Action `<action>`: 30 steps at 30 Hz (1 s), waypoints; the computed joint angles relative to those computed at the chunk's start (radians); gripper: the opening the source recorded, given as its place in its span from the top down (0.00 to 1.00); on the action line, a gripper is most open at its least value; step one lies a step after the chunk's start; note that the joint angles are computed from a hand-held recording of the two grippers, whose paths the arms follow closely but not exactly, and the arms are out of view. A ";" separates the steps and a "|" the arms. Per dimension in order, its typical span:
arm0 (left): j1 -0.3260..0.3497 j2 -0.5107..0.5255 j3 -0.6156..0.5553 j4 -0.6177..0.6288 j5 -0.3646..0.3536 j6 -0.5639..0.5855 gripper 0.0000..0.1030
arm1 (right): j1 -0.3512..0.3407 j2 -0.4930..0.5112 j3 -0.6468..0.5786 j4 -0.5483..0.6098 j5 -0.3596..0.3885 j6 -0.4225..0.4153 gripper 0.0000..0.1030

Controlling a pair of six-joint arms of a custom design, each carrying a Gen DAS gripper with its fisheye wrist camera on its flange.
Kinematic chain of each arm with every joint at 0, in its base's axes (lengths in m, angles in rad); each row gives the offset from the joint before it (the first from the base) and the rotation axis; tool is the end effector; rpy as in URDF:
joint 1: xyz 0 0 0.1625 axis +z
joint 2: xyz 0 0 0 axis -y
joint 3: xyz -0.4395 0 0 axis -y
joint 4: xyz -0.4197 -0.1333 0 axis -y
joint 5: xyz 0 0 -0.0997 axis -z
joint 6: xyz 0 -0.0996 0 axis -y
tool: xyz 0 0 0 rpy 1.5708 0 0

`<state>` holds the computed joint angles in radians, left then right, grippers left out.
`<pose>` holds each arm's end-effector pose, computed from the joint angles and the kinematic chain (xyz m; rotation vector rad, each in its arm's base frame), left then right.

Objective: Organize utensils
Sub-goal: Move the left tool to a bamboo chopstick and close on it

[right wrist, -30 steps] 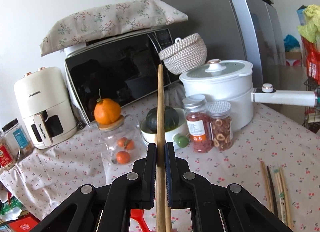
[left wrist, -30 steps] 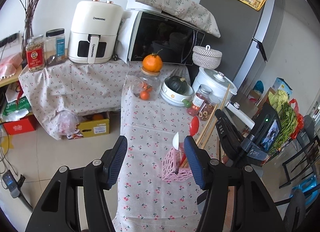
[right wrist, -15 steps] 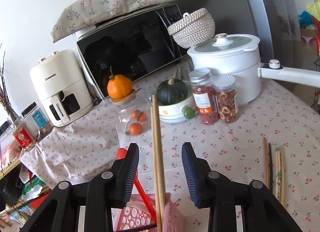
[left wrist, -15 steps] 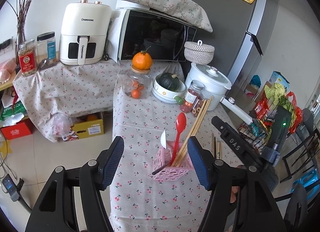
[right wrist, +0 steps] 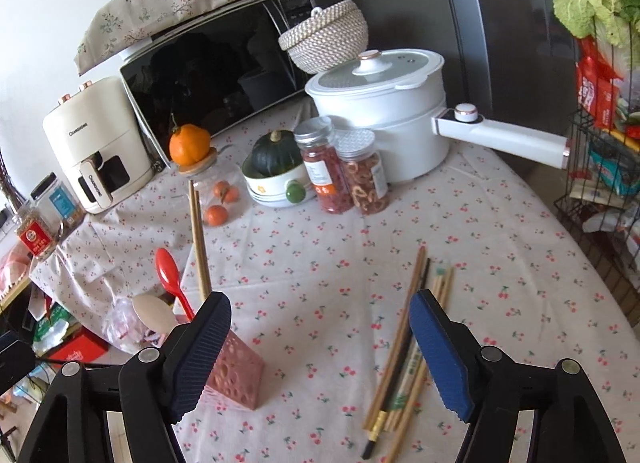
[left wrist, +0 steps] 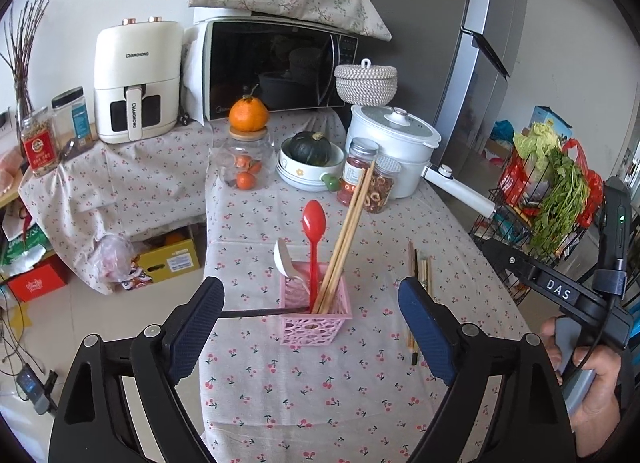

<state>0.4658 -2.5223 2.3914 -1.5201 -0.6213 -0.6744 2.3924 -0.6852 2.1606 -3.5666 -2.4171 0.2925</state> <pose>-0.0487 -0.2643 0.4226 0.4658 2.3624 -1.0220 0.4058 -0.2973 0.0151 0.3565 -2.4378 1.1353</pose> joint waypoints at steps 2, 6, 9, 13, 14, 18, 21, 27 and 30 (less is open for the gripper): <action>-0.016 0.015 0.013 0.013 -0.004 -0.018 0.10 | -0.003 -0.034 0.033 0.026 0.001 0.006 0.19; -0.018 0.069 0.049 -0.025 -0.041 -0.007 0.09 | -0.027 -0.103 0.092 0.096 0.010 0.030 0.14; 0.016 0.145 0.079 -0.119 -0.092 0.050 0.09 | -0.057 -0.148 0.127 0.166 0.006 0.063 0.14; 0.080 0.286 0.108 -0.265 -0.137 0.131 0.09 | -0.109 -0.201 0.161 0.271 0.018 0.098 0.14; 0.098 0.327 0.113 -0.303 -0.145 0.151 0.09 | -0.123 -0.211 0.167 0.295 0.020 0.106 0.14; 0.180 0.527 0.105 -0.457 -0.180 0.234 0.09 | -0.181 -0.243 0.173 0.395 0.043 0.119 0.14; 0.236 0.658 0.095 -0.569 -0.188 0.279 0.10 | -0.219 -0.257 0.174 0.438 0.051 0.114 0.14; 0.376 0.918 0.025 -0.820 -0.267 0.389 0.40 | -0.280 -0.267 0.175 0.473 0.062 0.111 0.14; 0.443 1.039 -0.035 -0.894 -0.312 0.414 0.63 | -0.313 -0.267 0.173 0.488 0.079 0.111 0.14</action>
